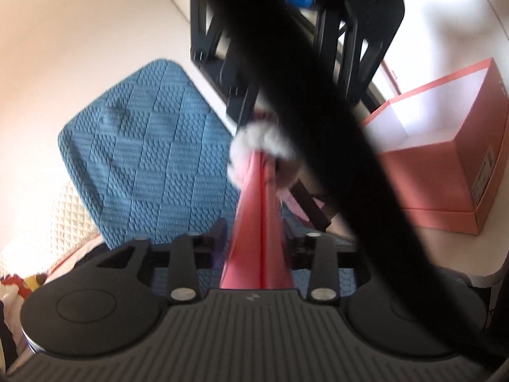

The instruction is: Organize objects

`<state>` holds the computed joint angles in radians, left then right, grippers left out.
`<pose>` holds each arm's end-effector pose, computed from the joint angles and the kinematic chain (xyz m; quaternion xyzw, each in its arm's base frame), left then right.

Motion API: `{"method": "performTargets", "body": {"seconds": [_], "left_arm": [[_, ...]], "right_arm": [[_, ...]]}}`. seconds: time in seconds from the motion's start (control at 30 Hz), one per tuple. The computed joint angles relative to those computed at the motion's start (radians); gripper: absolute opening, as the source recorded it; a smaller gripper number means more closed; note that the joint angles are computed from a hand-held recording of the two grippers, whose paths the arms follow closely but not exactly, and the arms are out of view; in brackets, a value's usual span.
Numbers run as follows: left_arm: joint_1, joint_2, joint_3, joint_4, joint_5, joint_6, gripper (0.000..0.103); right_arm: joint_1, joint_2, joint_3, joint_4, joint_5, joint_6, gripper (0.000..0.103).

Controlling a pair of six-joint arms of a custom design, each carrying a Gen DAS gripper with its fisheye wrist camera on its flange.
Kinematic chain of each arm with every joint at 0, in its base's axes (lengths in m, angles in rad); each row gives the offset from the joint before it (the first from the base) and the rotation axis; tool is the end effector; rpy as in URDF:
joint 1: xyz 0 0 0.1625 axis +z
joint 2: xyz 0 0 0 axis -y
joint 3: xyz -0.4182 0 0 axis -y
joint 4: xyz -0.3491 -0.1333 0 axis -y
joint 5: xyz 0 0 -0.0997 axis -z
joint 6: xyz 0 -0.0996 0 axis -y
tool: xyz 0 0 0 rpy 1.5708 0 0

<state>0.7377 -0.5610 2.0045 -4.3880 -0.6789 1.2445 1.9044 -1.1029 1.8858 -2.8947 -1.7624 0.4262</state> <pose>-0.2129 -0.4784 0.1242 0.4625 0.5896 -0.4919 0.4433 0.2953 -0.5029 0.2570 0.0699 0.9570 -0.2812 0.0130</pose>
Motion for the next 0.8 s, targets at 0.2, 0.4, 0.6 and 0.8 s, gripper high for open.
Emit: {"method": "performTargets", "body": {"seconds": [0.2, 0.4, 0.6, 0.8], "left_arm": [[0.041, -0.056, -0.015, 0.224, 0.067, -0.221, 0.050], [0.038, -0.057, 0.010, 0.180, 0.055, -0.225, 0.016], [0.014, -0.055, 0.025, 0.167, 0.067, -0.236, 0.014], [0.023, -0.085, 0.034, 0.256, 0.093, -0.339, 0.014]], "right_arm": [[0.007, -0.009, -0.029, 0.014, -0.022, -0.025, 0.020], [0.004, 0.008, -0.024, -0.040, -0.050, -0.024, 0.023], [0.006, 0.053, -0.002, -0.091, -0.033, -0.006, 0.024], [-0.002, 0.094, 0.029, -0.159, -0.010, 0.031, 0.023]]}}
